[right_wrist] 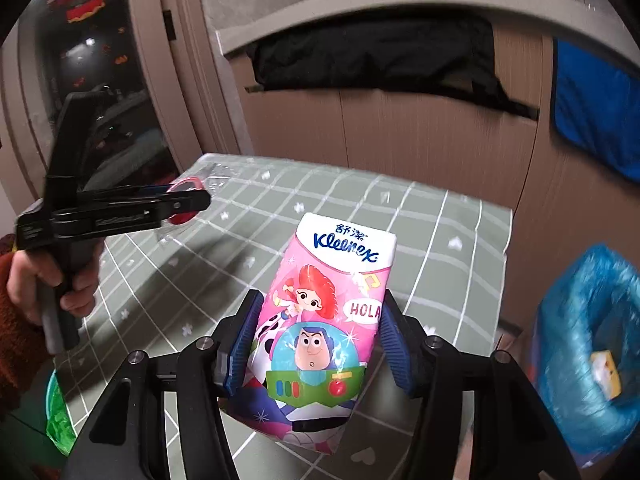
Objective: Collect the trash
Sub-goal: 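Grasp the pink Kleenex packet with the right tool while the left tool grasps the red tape roll, then carry the Kleenex packet and tape roll over the bin and open both tools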
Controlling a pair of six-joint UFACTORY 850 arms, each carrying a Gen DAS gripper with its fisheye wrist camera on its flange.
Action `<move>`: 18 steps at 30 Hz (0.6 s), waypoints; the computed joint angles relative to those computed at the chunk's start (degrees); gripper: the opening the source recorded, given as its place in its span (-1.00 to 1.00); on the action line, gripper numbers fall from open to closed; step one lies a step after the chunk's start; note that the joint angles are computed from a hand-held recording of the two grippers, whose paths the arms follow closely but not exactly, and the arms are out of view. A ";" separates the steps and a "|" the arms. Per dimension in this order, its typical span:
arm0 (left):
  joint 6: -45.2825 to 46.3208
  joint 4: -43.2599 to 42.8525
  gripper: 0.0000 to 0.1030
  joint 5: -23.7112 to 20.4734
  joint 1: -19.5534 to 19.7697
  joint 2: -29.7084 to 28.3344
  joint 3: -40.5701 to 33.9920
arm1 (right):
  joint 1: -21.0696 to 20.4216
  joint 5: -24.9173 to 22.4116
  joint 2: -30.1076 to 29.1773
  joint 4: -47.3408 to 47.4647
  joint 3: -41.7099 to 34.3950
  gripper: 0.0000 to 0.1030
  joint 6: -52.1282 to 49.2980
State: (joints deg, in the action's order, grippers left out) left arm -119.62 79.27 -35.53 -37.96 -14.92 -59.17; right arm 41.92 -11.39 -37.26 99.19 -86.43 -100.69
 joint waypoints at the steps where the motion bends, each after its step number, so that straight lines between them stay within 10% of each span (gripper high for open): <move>1: -0.13 0.08 0.03 -1.81 -1.16 0.51 -0.54 | -0.13 -0.06 0.62 3.69 0.38 0.03 -4.02; 12: -3.04 8.07 0.04 -13.81 -10.78 -4.17 -13.89 | -5.86 -5.50 13.29 42.80 9.37 0.04 -44.82; 18: 0.14 7.96 0.04 -10.11 -12.32 -13.16 -25.94 | -10.64 -8.84 18.69 57.39 15.74 0.04 -59.24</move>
